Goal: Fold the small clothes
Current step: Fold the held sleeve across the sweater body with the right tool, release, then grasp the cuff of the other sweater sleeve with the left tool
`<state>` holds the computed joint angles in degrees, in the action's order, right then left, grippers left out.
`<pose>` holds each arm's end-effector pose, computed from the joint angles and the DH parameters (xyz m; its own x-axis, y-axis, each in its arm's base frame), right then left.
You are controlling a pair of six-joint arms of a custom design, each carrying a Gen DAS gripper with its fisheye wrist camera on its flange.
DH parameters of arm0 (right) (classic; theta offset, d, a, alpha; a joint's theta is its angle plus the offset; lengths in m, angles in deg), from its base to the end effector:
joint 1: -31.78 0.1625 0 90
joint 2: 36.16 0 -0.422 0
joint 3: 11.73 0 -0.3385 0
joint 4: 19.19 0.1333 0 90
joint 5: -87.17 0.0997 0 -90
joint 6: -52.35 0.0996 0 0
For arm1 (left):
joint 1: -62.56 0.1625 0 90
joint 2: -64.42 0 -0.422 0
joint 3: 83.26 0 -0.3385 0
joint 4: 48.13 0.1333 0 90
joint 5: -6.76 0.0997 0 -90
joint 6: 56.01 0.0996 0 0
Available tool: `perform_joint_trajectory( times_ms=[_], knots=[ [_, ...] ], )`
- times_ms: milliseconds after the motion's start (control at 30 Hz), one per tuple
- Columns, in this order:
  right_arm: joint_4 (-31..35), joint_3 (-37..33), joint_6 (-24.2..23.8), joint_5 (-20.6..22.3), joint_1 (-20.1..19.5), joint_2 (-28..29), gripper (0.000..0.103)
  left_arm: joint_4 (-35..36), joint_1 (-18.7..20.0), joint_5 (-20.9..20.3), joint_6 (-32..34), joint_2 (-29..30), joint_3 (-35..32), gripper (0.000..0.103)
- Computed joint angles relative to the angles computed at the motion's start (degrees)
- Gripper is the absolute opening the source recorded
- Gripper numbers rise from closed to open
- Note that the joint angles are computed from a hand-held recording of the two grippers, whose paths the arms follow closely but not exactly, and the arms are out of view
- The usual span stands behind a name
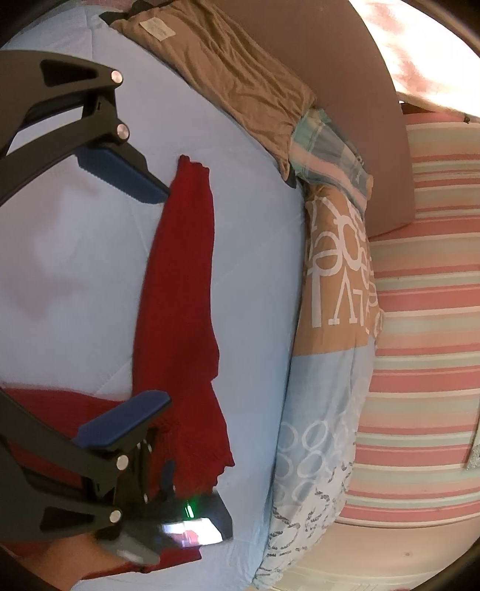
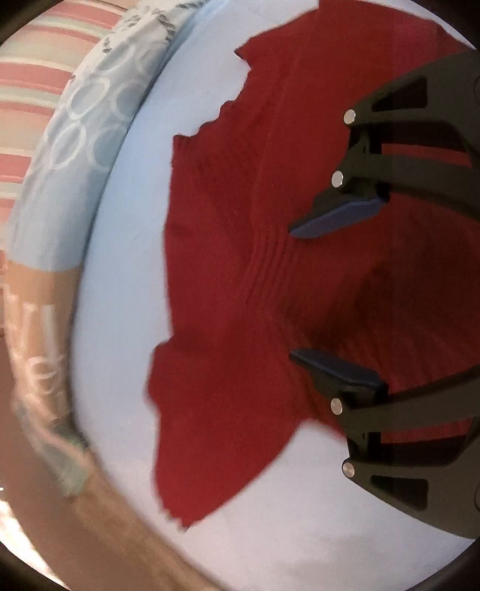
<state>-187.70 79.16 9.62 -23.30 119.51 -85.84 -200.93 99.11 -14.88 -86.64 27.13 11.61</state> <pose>0.0721 -0.6669 0.2474 -0.7028 -0.3565 0.6155 -0.6064 0.7527 -0.2564 -0.3634 -0.5506 0.1049 -0.6550 -0.0906 -0.7502 0.5419 0.6356 -0.5499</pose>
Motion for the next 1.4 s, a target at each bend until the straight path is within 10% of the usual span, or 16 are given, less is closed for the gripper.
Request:
perform_joint_trajectory(
  times_ms=[267,467,733,1400],
  knots=[
    [-14.3,14.7,0.9,-6.0,1.3,-14.6,0.078,7.2,-3.0,-0.5,-7.3,-3.2,2.0,0.101],
    [-14.9,22.9,6.0,-10.2,2.9,-26.3,0.083,17.1,-8.1,-2.4,-13.8,-5.1,3.2,0.101],
    [-12.8,26.9,8.7,-12.5,4.2,-36.2,0.087,12.0,-10.6,-7.2,-12.8,-5.8,7.5,0.102],
    [-19.8,26.1,8.6,-11.5,7.3,-21.7,0.092,-17.4,8.4,-6.6,17.5,-15.0,16.1,0.101]
  ],
)
